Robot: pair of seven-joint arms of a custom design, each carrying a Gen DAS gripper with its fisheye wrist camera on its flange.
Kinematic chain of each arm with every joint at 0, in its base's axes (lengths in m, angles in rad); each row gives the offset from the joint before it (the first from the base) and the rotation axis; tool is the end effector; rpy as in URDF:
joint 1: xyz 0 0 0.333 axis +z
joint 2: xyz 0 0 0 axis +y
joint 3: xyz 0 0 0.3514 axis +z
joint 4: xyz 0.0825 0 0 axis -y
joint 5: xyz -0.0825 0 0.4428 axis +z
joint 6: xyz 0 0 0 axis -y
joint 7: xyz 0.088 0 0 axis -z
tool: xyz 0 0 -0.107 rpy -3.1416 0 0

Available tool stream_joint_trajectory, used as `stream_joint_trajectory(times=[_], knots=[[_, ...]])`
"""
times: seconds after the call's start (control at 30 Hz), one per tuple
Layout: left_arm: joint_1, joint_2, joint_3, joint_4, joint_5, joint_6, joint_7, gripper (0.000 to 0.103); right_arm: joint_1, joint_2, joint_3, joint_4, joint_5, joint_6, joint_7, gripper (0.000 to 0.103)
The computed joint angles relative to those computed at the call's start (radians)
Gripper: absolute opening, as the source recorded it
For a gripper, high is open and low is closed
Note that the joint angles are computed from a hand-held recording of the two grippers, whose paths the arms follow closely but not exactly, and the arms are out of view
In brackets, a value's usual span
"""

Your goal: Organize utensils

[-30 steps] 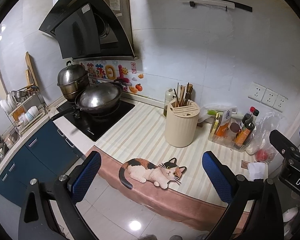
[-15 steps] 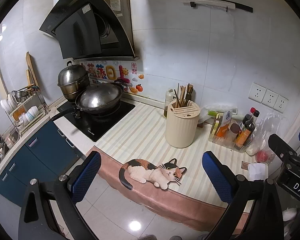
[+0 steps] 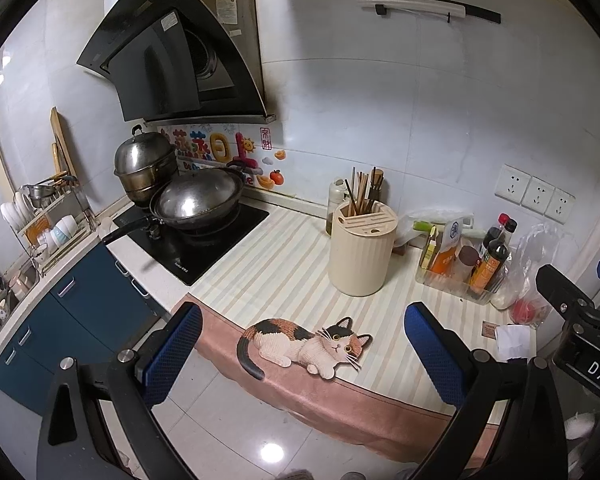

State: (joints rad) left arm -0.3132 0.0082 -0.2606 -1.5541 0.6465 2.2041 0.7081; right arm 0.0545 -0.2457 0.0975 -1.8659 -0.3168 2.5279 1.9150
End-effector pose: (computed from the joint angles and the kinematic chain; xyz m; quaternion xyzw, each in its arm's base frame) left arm 0.5675 -0.3412 0.7440 -0.6633 0.6162 -0.2784 0.3207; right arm 0.5714 0.0992 0.7566 -0.6253 0.6330 -0.3490 0.2941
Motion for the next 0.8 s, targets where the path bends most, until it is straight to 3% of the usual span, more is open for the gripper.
stream_joint_trajectory(times=[0.8], knots=[[-0.014, 0.021, 0.003, 0.046, 0.013, -0.001, 0.013, 0.103, -0.011, -0.027, 0.008, -0.016, -0.004, -0.001, 0.021, 0.103]])
